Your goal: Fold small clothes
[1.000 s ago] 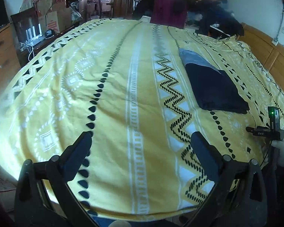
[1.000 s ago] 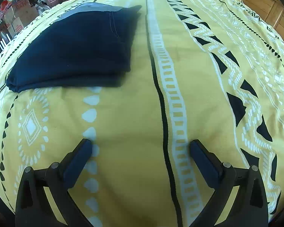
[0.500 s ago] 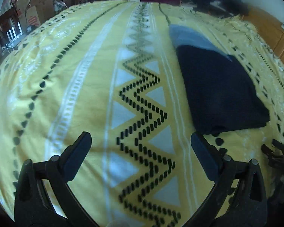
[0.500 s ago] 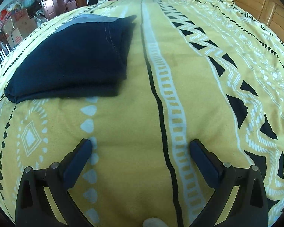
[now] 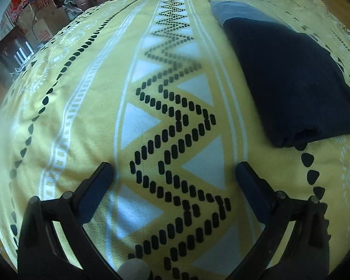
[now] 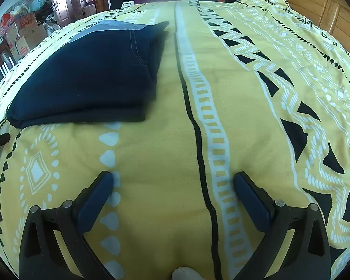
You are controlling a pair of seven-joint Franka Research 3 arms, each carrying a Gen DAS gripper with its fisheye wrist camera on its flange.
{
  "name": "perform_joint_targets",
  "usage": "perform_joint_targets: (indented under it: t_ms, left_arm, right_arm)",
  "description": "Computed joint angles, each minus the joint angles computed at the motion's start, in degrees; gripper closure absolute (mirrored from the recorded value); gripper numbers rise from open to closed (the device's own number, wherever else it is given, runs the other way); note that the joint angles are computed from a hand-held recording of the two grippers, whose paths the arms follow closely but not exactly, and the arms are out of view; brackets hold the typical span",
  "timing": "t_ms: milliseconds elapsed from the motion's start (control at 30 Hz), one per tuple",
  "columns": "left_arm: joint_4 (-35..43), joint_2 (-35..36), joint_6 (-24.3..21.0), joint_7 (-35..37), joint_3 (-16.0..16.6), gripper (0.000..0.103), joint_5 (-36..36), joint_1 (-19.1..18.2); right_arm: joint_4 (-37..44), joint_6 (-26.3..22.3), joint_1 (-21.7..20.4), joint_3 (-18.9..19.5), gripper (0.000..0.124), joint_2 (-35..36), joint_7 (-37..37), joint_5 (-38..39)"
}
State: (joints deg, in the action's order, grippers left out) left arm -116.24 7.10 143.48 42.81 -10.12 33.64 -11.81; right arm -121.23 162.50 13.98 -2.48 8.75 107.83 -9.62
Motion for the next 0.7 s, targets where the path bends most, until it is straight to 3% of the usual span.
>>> perform_joint_targets:
  t_ms: [700]
  left_arm:
    - [2.8,3.1,2.2,1.1,1.0,0.0,0.1,0.1]
  right_arm:
    - [-2.3,0.9,-0.2,0.4,0.021,-1.8,2.2,-1.6]
